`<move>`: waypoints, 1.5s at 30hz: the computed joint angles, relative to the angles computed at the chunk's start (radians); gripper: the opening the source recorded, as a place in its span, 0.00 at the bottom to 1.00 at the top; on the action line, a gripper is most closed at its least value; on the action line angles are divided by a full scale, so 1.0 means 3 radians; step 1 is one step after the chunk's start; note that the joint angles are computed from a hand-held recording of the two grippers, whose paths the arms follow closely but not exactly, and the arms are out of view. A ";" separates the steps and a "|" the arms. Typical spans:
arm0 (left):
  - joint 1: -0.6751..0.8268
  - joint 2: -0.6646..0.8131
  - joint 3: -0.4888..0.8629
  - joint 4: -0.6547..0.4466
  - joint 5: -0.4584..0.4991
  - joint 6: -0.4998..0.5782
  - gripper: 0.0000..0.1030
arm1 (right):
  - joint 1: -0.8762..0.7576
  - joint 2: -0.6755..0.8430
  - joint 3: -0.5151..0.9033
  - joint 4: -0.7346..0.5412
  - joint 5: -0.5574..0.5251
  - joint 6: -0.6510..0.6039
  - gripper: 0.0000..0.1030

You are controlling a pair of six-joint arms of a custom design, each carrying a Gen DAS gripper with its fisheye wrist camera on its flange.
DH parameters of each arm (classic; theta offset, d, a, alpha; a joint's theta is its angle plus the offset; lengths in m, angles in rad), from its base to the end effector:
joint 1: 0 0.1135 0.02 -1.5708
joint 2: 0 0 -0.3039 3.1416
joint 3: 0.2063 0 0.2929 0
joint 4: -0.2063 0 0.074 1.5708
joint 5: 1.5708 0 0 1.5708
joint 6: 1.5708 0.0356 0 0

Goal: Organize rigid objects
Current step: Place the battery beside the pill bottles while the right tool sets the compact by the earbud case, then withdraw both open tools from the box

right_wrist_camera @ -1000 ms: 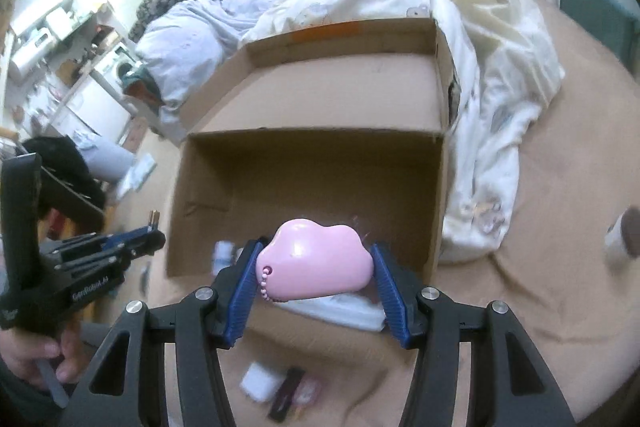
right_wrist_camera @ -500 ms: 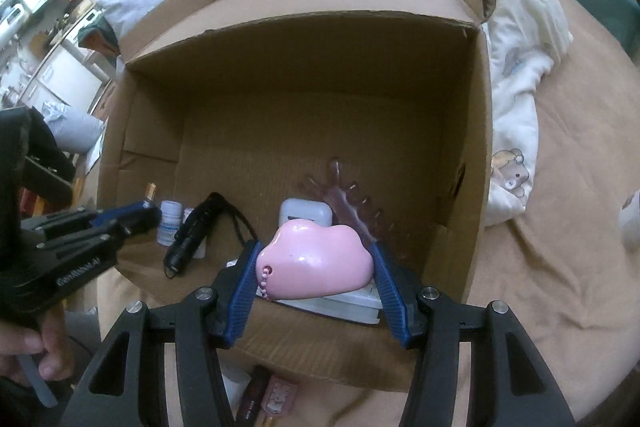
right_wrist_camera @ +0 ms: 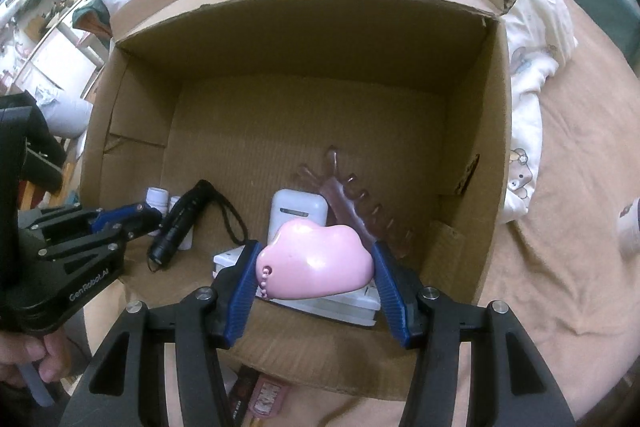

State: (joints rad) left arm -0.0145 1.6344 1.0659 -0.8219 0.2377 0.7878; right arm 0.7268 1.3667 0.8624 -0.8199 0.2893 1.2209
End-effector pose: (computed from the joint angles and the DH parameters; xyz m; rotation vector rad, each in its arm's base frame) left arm 0.3325 -0.0132 0.2062 1.1523 2.6370 -0.2201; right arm 0.2046 0.1684 0.2202 0.7246 2.6687 0.0570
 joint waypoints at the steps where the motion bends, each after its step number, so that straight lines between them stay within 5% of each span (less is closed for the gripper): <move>1: 0.0000 -0.0006 -0.0009 0.0010 -0.0002 0.0002 0.09 | 0.0002 -0.0003 -0.0002 0.0007 -0.0007 -0.0003 0.57; 13: -0.0069 -0.0156 -0.0090 0.0107 -0.0073 -0.0092 0.12 | -0.0032 -0.0107 -0.0047 0.0029 -0.0041 0.0074 0.62; 16: -0.0080 -0.0262 -0.0144 0.0156 -0.0056 -0.0093 0.44 | -0.0028 -0.0174 -0.0055 0.0045 -0.0001 0.0065 0.64; 17: -0.0070 -0.0290 -0.0150 0.0157 -0.0015 -0.0098 0.59 | -0.0023 -0.0189 -0.0048 0.0040 0.0028 0.0065 0.68; 18: -0.0060 -0.0314 -0.0149 0.0153 0.0023 -0.0103 0.63 | -0.0013 -0.0198 -0.0038 0.0023 0.0062 0.0075 0.77; 22: -0.0058 -0.0369 -0.0141 0.0114 0.0053 -0.0141 0.63 | 0.0020 -0.0335 -0.0079 0.0067 0.0232 0.0155 0.99; 38: -0.0018 -0.0285 -0.0045 0.0075 0.0057 -0.0182 0.63 | 0.0053 -0.0335 0.0025 -0.0004 0.0418 0.0140 1.00; 45: 0.0399 -0.0326 0.0418 -0.0863 0.0367 -0.0012 0.63 | 0.0264 -0.0522 0.0109 -0.0228 0.0674 0.0357 1.00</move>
State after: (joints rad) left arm 0.1052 1.5364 1.1914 -1.0808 0.3478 0.7843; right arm 0.8059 1.2100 0.8953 -0.8882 0.4914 1.3278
